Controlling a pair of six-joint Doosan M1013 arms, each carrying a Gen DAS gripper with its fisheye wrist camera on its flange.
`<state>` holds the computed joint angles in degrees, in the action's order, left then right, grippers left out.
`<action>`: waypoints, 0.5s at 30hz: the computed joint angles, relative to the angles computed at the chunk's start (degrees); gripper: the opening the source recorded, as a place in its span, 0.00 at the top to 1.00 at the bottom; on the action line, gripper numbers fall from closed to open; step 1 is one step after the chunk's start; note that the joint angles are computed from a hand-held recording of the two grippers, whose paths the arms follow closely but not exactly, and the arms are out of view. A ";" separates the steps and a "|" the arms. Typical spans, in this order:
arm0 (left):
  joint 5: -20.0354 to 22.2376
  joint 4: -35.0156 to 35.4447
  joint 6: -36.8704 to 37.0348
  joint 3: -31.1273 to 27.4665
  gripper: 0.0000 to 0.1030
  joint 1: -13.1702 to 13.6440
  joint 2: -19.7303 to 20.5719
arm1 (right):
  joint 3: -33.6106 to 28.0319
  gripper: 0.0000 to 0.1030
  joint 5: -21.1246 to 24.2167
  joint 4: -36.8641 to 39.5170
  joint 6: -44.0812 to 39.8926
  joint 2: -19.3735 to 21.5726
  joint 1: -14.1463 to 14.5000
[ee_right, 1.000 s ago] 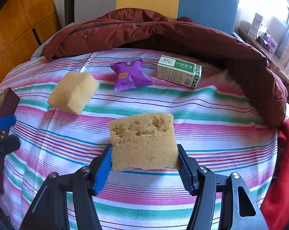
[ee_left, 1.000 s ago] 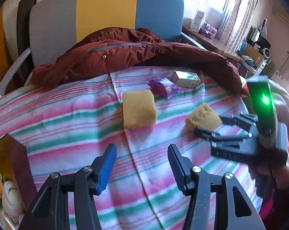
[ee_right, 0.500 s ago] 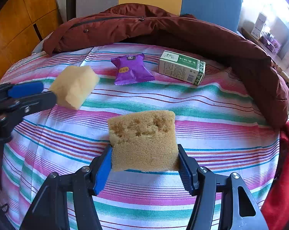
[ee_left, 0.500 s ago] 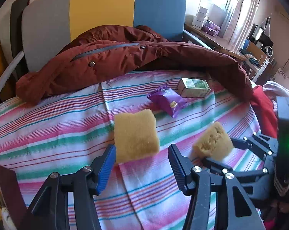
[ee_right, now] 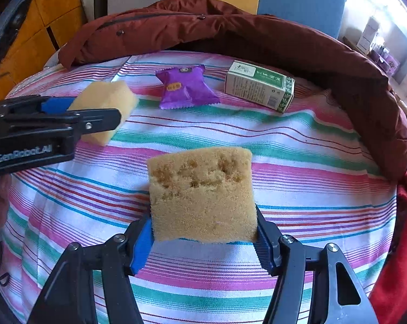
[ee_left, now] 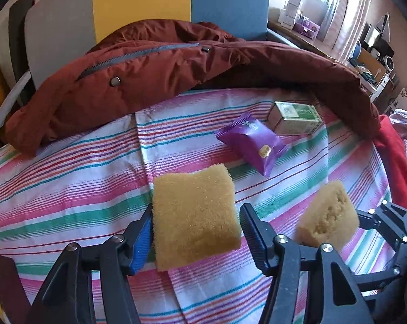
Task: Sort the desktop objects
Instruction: 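Grasp a yellow sponge with the right gripper while the left grasps the other sponge, then carry both yellow sponges in both grippers over the gold tray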
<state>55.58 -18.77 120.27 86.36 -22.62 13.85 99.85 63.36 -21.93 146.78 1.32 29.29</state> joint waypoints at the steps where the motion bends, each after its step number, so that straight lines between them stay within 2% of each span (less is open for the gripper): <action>1: -0.80 0.09 -0.02 0.26 0.44 0.00 -0.05 | -0.02 0.38 0.05 -0.16 0.07 -0.01 0.03; 9: -4.05 -1.45 2.33 2.87 0.48 0.54 -1.73 | 0.74 0.37 -1.32 -0.32 0.42 -0.59 -0.19; 15: -4.56 -0.07 1.23 5.38 0.48 0.88 -4.13 | 0.38 0.39 -0.93 -3.41 0.72 -0.47 1.29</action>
<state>51.02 -18.84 121.50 91.74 -21.74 9.72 100.23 62.43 -25.33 147.50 0.85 30.59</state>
